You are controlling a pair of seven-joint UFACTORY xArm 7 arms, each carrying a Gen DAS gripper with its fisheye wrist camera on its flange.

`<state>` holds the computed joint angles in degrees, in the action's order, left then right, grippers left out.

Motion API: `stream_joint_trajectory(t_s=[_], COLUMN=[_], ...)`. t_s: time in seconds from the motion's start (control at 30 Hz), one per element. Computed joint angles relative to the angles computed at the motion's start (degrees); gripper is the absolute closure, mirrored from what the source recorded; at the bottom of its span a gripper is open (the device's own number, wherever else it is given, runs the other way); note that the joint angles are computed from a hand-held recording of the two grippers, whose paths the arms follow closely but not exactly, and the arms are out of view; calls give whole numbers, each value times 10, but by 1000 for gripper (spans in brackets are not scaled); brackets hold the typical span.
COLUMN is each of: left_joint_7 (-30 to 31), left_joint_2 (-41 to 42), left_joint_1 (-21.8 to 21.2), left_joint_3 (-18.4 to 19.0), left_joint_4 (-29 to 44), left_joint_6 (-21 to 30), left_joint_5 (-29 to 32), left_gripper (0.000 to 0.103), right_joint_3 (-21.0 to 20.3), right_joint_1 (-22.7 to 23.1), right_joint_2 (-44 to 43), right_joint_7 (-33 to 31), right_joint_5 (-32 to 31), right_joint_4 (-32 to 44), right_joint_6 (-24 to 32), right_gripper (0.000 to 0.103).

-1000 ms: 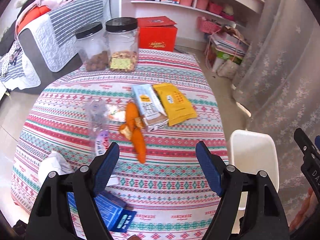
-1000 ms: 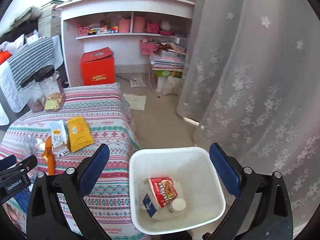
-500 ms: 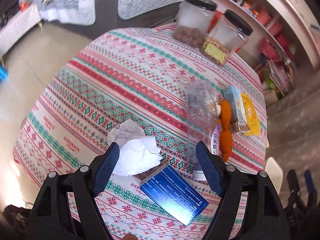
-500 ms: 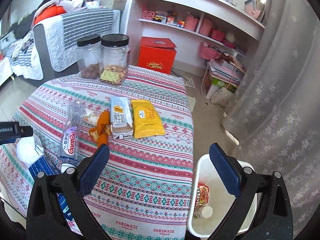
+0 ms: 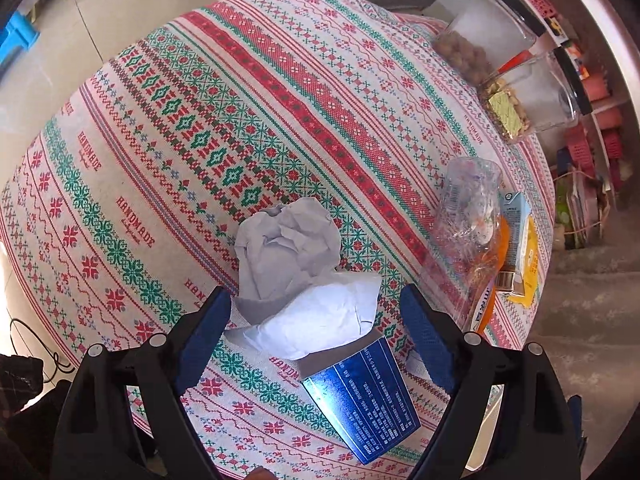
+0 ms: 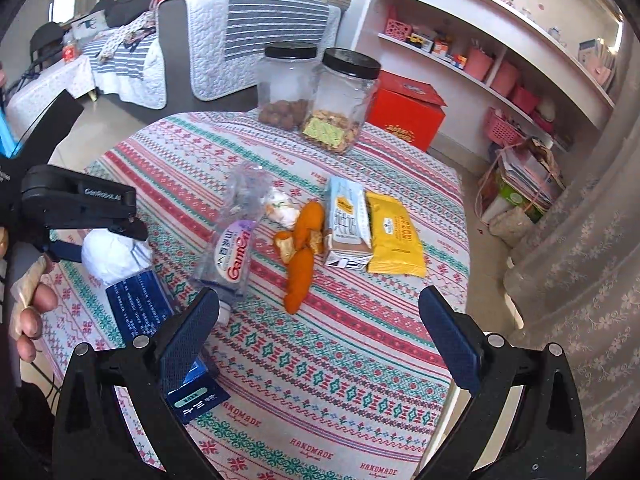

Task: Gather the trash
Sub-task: 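Lower the left gripper toward the white tissue paper while the right gripper approaches the blue box, then close the left gripper on the white tissue while the right gripper grasps the blue medicine box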

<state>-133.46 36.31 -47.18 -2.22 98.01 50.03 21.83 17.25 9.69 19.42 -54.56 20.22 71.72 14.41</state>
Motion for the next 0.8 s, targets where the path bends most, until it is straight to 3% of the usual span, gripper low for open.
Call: stream_joint_trajectory(t_s=[0.1, 0.23, 0.43, 0.63, 0.8], left_joint_7=[8, 12, 2, -15, -51], left_joint_2=[-7, -19, -58, -108, -154], left_joint_1=[-2, -7, -18, -11, 7], left_joint_3=[1, 2, 2, -15, -35], left_joint_4=[-6, -20, -44, -95, -160], left_joint_6=[-1, -8, 30, 63, 52], left_joint_5=[11, 26, 64, 99, 115], left_gripper=[36, 39, 39, 39, 39], right_joint_3=[14, 17, 6, -19, -30], right_joint_1=[-5, 2, 41, 97, 123], right_joint_2=[0, 1, 1, 31, 66], right_joint_7=[-30, -72, -125, -90, -48], right_joint_5=[5, 18, 15, -55, -103], right_joint_4=[0, 6, 3, 26, 61], right_joint_6=[38, 106, 160, 184, 215], right_gripper=[7, 7, 7, 7, 9])
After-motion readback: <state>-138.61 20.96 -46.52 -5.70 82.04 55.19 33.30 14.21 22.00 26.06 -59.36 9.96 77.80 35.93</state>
